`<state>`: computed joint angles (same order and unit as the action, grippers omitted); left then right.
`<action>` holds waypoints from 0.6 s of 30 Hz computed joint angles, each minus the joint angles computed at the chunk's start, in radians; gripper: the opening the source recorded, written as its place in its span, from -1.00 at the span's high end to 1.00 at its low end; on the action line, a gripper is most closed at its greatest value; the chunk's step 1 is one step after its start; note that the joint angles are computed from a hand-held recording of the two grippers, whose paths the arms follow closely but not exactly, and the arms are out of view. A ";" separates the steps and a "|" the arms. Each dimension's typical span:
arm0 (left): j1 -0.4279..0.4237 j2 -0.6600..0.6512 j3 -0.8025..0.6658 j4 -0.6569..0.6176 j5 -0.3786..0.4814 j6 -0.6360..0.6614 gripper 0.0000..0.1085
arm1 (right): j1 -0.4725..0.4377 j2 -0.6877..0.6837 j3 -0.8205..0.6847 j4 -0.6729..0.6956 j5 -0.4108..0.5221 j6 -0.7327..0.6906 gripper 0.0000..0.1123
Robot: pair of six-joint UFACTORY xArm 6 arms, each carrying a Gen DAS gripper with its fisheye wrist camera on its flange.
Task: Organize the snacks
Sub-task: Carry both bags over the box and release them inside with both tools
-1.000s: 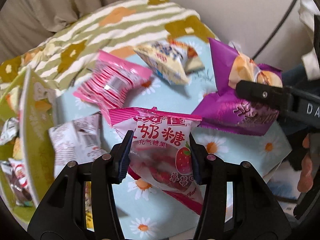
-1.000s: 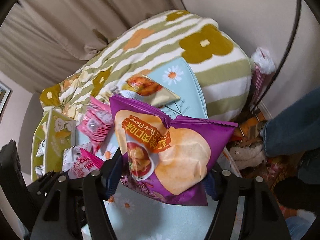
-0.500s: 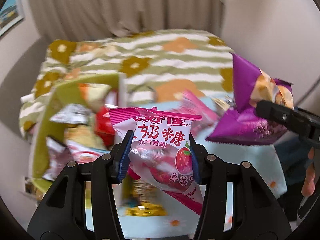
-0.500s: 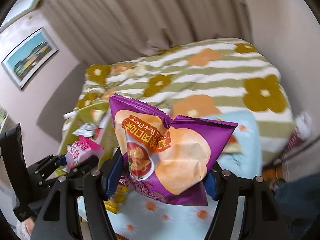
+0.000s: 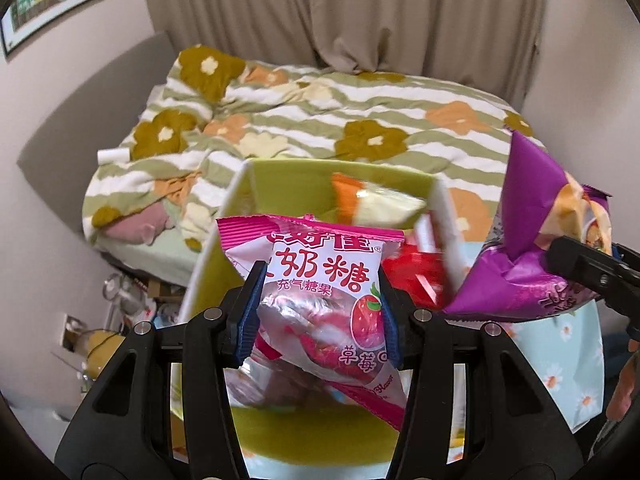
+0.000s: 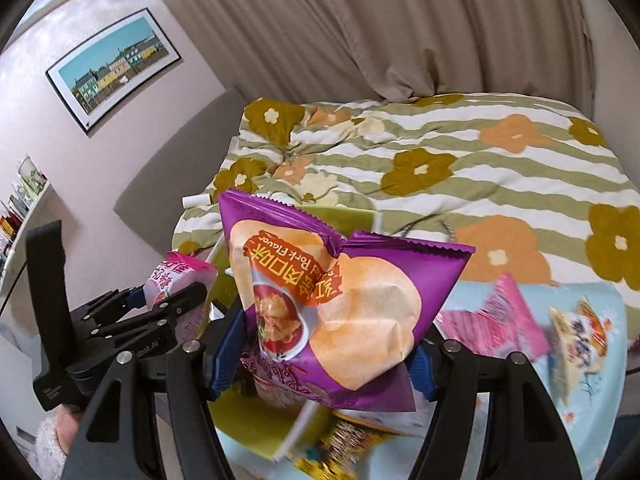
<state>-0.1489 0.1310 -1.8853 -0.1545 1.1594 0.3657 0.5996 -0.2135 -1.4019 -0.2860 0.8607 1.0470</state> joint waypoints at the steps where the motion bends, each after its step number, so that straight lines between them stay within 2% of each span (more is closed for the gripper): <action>1: 0.017 0.050 -0.056 -0.012 0.022 0.015 0.10 | 0.002 0.044 -0.047 0.000 0.011 -0.004 -0.15; 5: 0.050 0.202 -0.227 -0.057 0.094 0.058 0.10 | 0.002 0.161 -0.174 -0.008 0.054 0.004 -0.15; 6: 0.058 0.241 -0.276 -0.079 0.119 0.073 0.04 | 0.003 0.190 -0.206 -0.013 0.071 0.012 -0.15; 8: 0.062 0.271 -0.304 -0.092 0.128 0.098 -0.52 | 0.002 0.228 -0.250 -0.022 0.101 0.028 -0.15; 9: 0.061 0.273 -0.299 -0.088 0.110 0.105 -0.90 | 0.001 0.241 -0.264 -0.024 0.113 0.035 -0.15; 10: 0.065 0.263 -0.276 -0.105 0.087 0.126 -0.90 | 0.003 0.248 -0.273 -0.028 0.129 0.048 -0.15; 13: 0.080 0.285 -0.309 -0.152 0.141 0.173 -0.90 | 0.003 0.265 -0.291 -0.032 0.160 0.077 -0.15; 18: 0.101 0.242 -0.248 -0.174 0.135 0.201 -0.90 | -0.001 0.280 -0.316 0.003 0.187 0.069 -0.15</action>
<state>-0.0484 0.3729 -2.1334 -0.3289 1.2948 0.5668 0.5991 0.0666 -1.7183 -0.2826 1.0481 1.1157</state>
